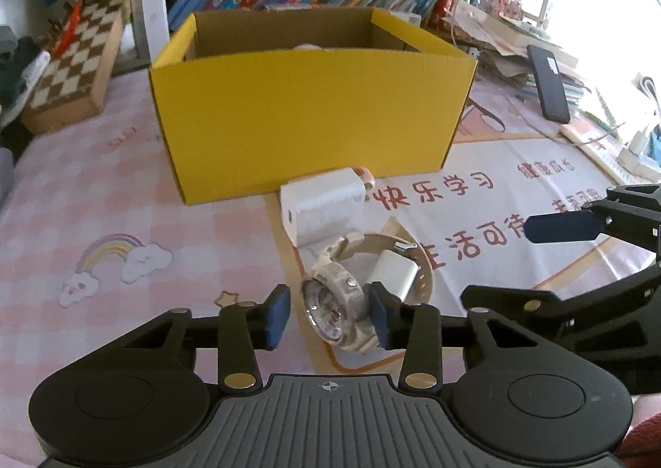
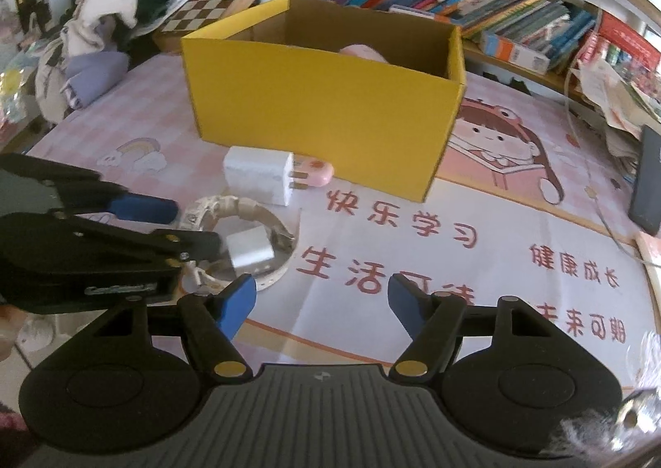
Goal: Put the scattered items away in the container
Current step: 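Close the left tool on the white watch while the right tool approaches the charger head, then grasp the small white charger head with the right tool while the left tool lifts the watch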
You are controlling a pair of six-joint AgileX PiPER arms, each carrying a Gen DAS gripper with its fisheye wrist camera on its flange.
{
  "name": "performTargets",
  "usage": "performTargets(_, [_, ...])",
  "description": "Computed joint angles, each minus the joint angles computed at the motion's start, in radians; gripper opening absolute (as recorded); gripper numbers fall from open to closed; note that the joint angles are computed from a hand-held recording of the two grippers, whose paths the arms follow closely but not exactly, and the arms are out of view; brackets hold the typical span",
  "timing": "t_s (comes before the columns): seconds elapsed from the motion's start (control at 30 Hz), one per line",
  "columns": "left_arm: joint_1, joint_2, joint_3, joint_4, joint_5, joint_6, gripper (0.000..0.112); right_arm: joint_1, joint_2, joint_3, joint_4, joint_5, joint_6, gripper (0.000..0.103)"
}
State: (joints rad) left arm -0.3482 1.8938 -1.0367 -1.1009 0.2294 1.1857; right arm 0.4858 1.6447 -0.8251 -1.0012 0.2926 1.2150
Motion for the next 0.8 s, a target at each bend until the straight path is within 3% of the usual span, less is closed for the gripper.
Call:
performTargets(0.2, [0.039,-0.001,0.001,-0.11,0.054,0.094,0.017,-0.004,0.013,-0.017,0.07,-0.023,-0.097,0.068])
performTargets(0.53, [0.152,-0.007,0.01,-0.254,0.131,0.098,0.016,-0.001,0.022,-0.036,0.153,-0.076,-0.233,0.068])
performTargets(0.8, [0.208,-0.048,0.044,-0.374,0.191,0.141,0.016,0.004,0.069,-0.098,0.468,-0.086,-0.597,0.067])
